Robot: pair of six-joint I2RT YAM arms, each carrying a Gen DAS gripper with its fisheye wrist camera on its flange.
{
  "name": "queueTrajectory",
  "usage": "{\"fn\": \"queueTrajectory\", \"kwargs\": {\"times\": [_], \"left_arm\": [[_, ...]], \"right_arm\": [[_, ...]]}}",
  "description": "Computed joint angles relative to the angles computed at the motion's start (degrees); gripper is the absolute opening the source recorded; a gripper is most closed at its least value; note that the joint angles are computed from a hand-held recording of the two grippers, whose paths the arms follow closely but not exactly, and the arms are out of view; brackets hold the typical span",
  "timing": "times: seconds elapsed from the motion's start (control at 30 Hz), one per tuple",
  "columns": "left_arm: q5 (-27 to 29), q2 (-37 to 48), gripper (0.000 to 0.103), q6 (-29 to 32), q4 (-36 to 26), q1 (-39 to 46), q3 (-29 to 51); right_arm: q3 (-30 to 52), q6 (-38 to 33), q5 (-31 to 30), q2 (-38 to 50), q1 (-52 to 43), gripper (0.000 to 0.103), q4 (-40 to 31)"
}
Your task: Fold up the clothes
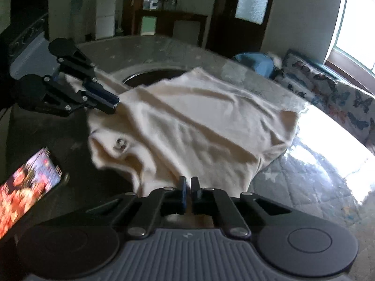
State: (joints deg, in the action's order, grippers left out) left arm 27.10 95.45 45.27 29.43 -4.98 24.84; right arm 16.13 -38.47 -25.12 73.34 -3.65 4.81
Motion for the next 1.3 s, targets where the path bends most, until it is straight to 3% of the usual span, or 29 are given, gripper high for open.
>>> {"fn": "queueTrajectory", "kwargs": {"times": [0.07, 0.17, 0.27, 0.5, 0.63, 0.73, 0.9, 0.97, 1.13, 1.3], "left_arm": [[0.8, 0.4, 0.029, 0.7, -0.4, 0.6, -0.3], [3.1, -0.7, 0.029, 0.7, -2.8, 1.7, 0.2], [6.0, -1.8, 0.029, -2.1, -5.6, 3.5, 2.0], [6.0, 0.9, 0.029, -12.7, -3.0, 1.8, 5.6], [5.0, 5.2, 0.029, -15.7, -3.6, 0.3, 8.8], [3.4, 6.7, 0.029, -14.6, -4.7, -0.1, 9.5], [4.7, 6.2, 0.030, -15.1, -4.4, 1.4, 7.6], [4.9, 4.1, 0.031, -16.2, -3.0, 2.4, 5.4], [1.9, -1.6, 0.031, -20.9, -0.1, 6.0, -0.7], [-3.9, -6.7, 0.033, -25.8, 0.7, 12.0, -4.8]], "right_arm": [[0.5, -1.6, 0.3, 0.5, -0.6, 0.004, -2.0], [1.7, -2.4, -1.7, -0.2, -2.3, 0.005, -4.9], [2.1, 0.6, -3.2, -1.9, -3.2, 0.007, -3.5], [5.3, 13.7, 1.3, 10.7, 0.9, 0.009, 13.8], [9.0, 16.4, 3.7, 18.6, 2.3, 0.012, 17.9], [9.7, 15.5, 4.8, 21.9, 1.2, 0.011, 19.6], [6.4, 15.4, 3.1, 16.8, 0.2, 0.013, 19.0], [4.9, 14.0, 1.9, 14.2, 0.8, 0.021, 17.5], [2.5, 11.3, 4.4, 12.0, 5.3, 0.026, 15.2], [2.5, 14.4, 6.0, 10.6, 11.5, 0.026, 17.0]]}}
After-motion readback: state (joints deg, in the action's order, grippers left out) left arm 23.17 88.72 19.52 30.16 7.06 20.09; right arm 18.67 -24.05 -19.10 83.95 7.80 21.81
